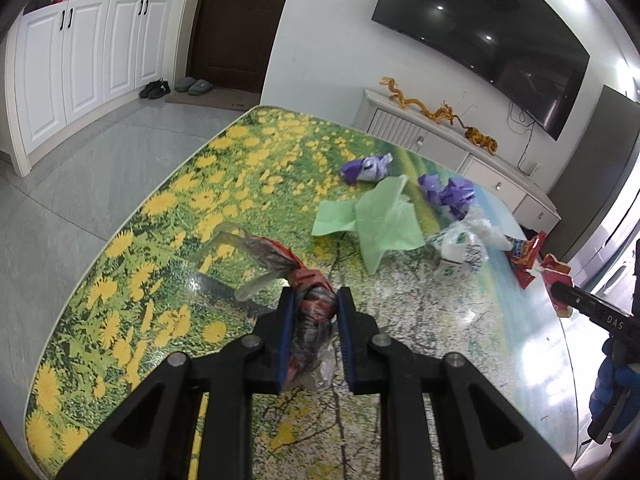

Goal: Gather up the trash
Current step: 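Carry both held items toward the bin and hold them above its opening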

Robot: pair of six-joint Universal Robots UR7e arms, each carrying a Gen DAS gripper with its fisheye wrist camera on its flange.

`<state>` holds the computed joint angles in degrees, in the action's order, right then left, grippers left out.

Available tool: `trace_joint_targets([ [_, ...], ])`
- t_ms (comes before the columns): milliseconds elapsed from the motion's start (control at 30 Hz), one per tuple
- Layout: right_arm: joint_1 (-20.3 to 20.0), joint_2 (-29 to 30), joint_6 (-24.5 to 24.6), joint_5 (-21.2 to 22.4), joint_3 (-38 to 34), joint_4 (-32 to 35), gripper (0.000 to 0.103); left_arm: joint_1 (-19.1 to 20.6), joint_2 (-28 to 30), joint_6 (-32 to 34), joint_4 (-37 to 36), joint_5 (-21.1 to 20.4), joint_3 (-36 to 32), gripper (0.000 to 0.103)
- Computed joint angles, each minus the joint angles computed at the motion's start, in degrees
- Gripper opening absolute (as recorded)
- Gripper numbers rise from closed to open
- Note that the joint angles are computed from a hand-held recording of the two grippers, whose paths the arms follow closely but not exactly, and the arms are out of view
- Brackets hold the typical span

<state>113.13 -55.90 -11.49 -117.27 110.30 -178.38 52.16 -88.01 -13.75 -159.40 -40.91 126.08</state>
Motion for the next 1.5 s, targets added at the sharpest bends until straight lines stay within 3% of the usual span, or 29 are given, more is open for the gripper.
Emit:
trace_joint_targets([
  [300,-1.34,-6.64,0.94,-0.63,5.95,-7.07,0.029,-5.61,0.24,2.55,0.63,1.86,-2.20,0.019],
  [700,-8.93,-18.47,4.37,-0.37,15.21,-15.03,0.029,-9.84,11.36,7.79,0.94,-2.06,-10.43,0.019],
  [933,-16.71,-24.08,7.83,1.59,20.14,-17.38,0.029,-11.94,22.44,12.14,3.14,-8.79,-18.48,0.019],
  [1233,-27.00,-27.49,11.28,4.06,23.36,-17.18,0.029,-14.23,40.91,17.80,9.30,-18.76,-32.69,0.020],
  [1500,-34.19,-28.07,12.41,5.98,22.88,-14.57,0.031,-14.26,54.94,16.20,16.87,-25.99,-47.02,0.022],
])
